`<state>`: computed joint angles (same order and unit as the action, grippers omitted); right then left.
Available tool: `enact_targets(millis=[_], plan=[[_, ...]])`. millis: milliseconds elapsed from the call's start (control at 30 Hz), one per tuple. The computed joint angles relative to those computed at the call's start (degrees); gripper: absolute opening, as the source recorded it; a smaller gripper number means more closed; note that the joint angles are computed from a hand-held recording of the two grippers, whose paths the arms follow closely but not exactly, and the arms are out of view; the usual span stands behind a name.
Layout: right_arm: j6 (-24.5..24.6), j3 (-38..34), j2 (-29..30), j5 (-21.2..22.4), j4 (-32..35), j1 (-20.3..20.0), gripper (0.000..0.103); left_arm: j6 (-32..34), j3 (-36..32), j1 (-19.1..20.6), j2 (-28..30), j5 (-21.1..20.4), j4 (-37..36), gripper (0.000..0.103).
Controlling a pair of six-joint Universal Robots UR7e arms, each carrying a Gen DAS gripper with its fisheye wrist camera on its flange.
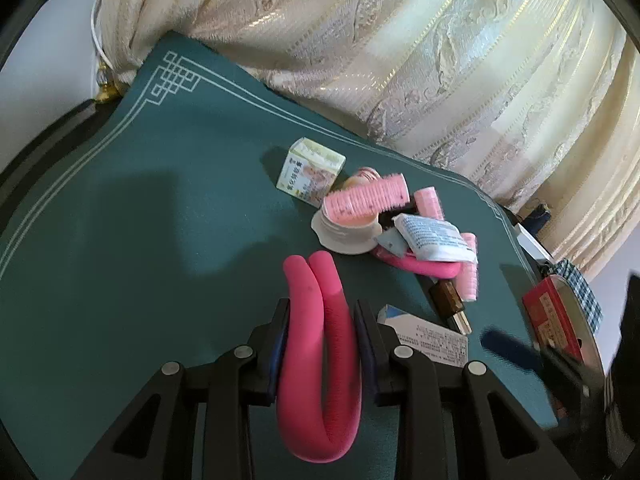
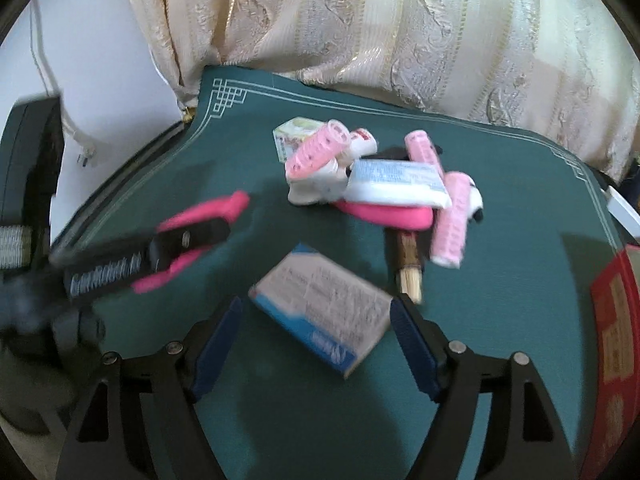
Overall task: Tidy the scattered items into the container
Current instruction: 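Grasp the blue-and-white medicine box with the right gripper while the left gripper holds the hair band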
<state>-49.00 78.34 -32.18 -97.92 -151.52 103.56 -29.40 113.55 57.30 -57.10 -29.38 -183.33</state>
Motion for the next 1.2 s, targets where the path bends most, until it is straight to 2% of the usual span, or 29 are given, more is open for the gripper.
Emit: enact_targets(millis=[100, 200, 333, 500, 600, 633, 700, 800, 967, 1033, 1200], plan=[[-2.4, -4.0, 2.0, 2.1, 4.2, 0.2, 0.08, 0.5, 0.5, -0.3, -0.2, 0.4, -1.5, 0.032], [-4.1, -7.8, 4.1, 2.1, 9.4, 0.3, 0.08, 0.1, 0.9, -0.5, -0.4, 2.1, -1.7, 0.032], [-7.3, -9.8, 5.4, 1.3, 13.9, 0.3, 0.08, -0.6, 0.9, -0.3, -0.5, 2.3, -1.2, 0.032], [-10.9, -7.1, 5.0, -1.3, 10.3, 0.3, 0.077, -0.4, 0.5, -0.3, -0.1, 2.6, -0.4, 0.032], [-11.2, -5.7, 4.5, -3.1, 8.6, 0.4, 0.072, -0.7, 0.4, -0.3, 0.0, 2.9, -0.1, 0.032], [-11.2, -5.4, 4.5, -4.0, 8.4, 0.3, 0.066, -0.7, 0.4, -0.3, 0.0, 3.0, 0.0, 0.032], [-12.2, -3.8, 4.0, -4.0, 6.3, -0.1, 0.066, -0.6, 0.4, -0.4, 0.1, 3.2, 0.0, 0.032], [-10.7, -3.5, 3.8, -3.9, 5.7, -0.1, 0.055, -0.8, 0.2, -0.4, 0.3, 3.5, 0.6, 0.032], [-7.0, -3.5, 3.3, -4.2, 5.6, -0.4, 0.028, -1.0, 0.2, -0.5, 0.4, 3.4, 0.8, 0.032], [-4.9, -3.6, 3.0, -3.8, 6.2, -0.6, 0.021, -0.9, 0.2, -0.6, 0.5, 3.4, 0.7, 0.032], [-1.6, -2.5, 1.4, -0.7, 6.4, -1.4, 0.021, 1.0, -0.1, -1.1, 1.2, 3.3, -0.8, 0.032]])
